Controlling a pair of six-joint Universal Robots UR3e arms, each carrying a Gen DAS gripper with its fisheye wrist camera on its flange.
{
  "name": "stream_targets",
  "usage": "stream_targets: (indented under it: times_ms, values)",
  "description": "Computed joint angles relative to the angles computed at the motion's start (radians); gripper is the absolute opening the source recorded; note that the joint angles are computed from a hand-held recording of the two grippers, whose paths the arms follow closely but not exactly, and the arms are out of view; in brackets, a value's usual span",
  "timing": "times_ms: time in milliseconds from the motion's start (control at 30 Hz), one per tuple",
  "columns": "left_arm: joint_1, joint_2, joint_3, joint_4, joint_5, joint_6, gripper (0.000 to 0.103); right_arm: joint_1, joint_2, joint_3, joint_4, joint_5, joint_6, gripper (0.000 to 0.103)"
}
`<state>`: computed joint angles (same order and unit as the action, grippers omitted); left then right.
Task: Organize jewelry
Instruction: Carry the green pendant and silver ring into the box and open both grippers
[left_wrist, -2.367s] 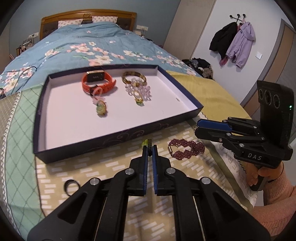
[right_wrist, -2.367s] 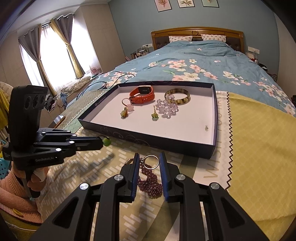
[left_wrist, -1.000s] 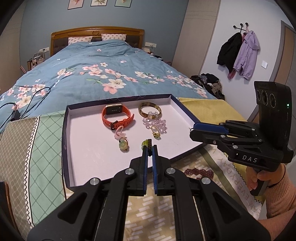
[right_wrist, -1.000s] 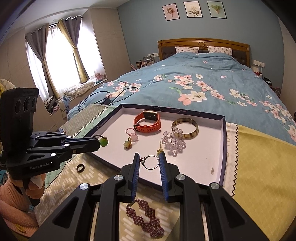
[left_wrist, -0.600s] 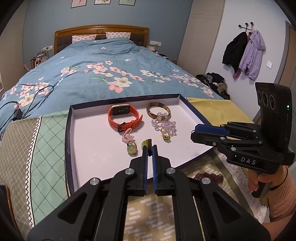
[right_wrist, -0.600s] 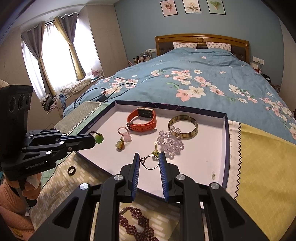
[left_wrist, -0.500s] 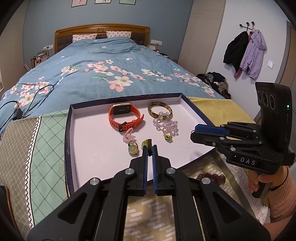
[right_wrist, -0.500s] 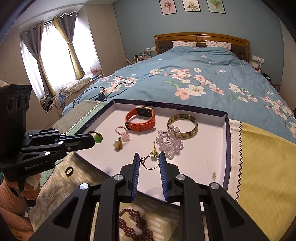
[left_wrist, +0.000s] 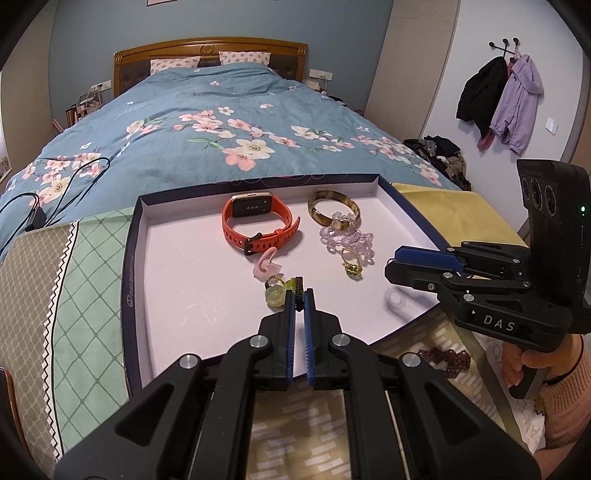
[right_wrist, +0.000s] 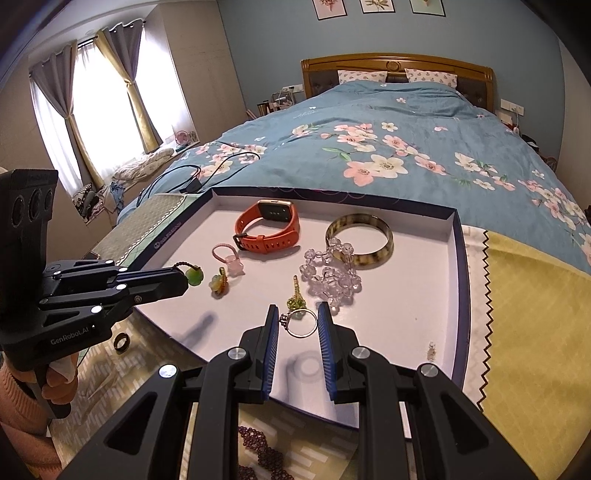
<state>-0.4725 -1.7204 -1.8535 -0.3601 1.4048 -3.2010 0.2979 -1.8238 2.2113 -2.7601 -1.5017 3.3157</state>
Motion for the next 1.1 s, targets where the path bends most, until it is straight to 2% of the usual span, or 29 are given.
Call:
stream_targets:
  times_ms: [800, 1100]
  values:
    - [-0.014, -0.099, 0.057, -0.009, 0.052, -0.008, 0.005, -0.01, 0.08, -0.03, -0.004, 0.005, -0.004, 0.02]
    - [-0.009, -0.093, 0.042, -0.003, 0.053, -0.015, 0.009, -0.003, 0.089, -0.037, -0.007, -0.009, 0.009, 0.022]
